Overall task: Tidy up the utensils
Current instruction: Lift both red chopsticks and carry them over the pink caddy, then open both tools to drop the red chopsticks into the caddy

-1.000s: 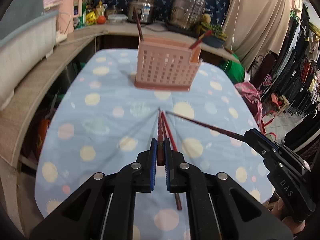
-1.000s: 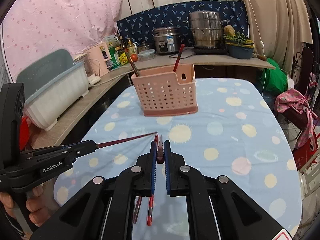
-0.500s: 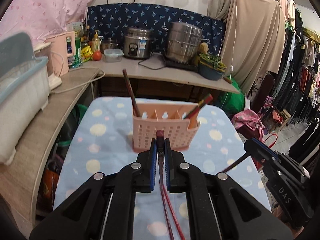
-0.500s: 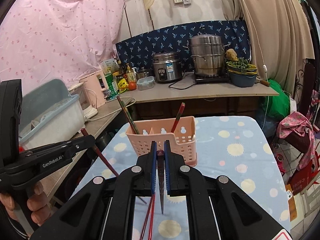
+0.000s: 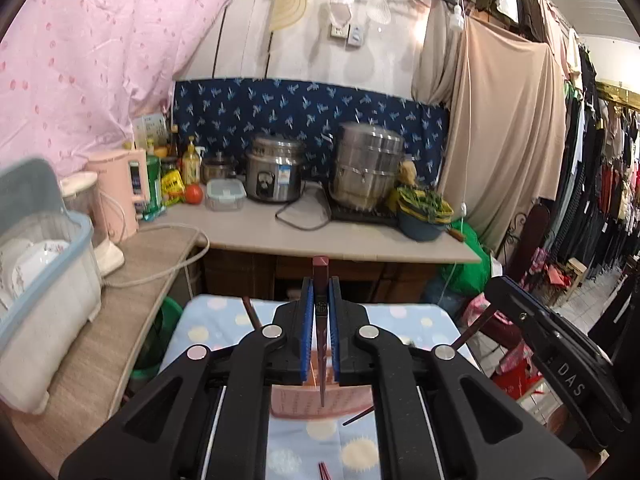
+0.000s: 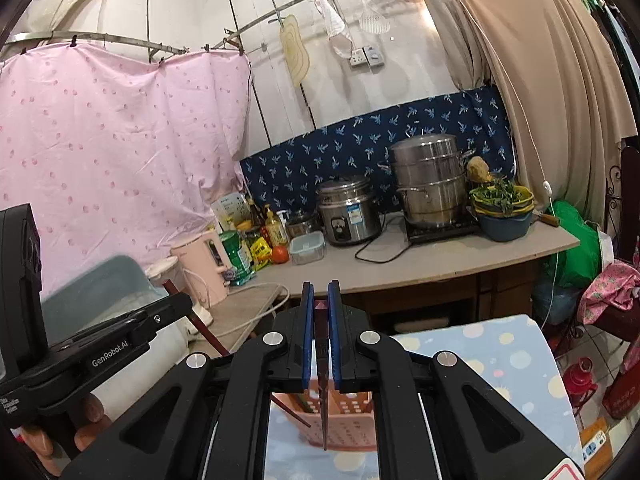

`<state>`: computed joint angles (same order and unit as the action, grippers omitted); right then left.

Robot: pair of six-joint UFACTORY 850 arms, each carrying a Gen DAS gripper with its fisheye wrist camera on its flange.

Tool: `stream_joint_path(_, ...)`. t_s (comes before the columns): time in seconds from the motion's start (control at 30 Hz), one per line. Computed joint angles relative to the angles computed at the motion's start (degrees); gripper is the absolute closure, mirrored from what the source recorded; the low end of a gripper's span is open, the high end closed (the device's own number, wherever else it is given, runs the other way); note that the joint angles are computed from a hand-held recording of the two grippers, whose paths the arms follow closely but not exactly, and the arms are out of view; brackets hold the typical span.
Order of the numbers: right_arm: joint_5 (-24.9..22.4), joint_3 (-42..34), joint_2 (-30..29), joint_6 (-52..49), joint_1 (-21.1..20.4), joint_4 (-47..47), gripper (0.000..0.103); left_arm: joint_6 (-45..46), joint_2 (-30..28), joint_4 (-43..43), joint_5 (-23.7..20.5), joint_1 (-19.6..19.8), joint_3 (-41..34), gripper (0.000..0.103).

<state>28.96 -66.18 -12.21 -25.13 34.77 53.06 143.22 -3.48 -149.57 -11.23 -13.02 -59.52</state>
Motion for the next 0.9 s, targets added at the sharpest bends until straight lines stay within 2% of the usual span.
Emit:
stream_joint_path(0.2, 1.06, -5.51, -3.16, -0.66, -1.64, -0.10, 0.096, 7.80, -3.40, -7.83, -1.54, 0.35, -4.44, 0.096)
stream_joint_path(0.3, 0.07, -7.52, -5.11, -1.28, -2.60, 0.51, 0.096, 9.60, -5.30, -9.44, -0.97, 0.40, -6.09, 0.096)
stream_joint_path(0.5, -3.69, -10.24, -9.50, -4.29, -3.66, 4.19, 0.096, 3.64, -9.35, -3.65, 1.22, 0.83, -8.27, 0.096)
stream_joint_path(0.73, -7.40, -12.33, -13.58, -8.75, -3.91, 9.27, 0.096, -9.30, -12.52, 8.36, 2.57, 1.21, -9.26, 0.096)
stream_joint_path(0.83, -8.07, -12.80, -14.55, -11.91, -3.84, 12.38, 0.096, -11.63, -13.12, 10.49, 2.94, 1.14, -9.23, 0.095)
stream_joint_path(0.9, -7.51, -12.51, -14.55, -11.81, -3.67, 12.79, 0.090, -7.46, -12.99, 6.14, 2.86, 0.97, -8.61, 0.095)
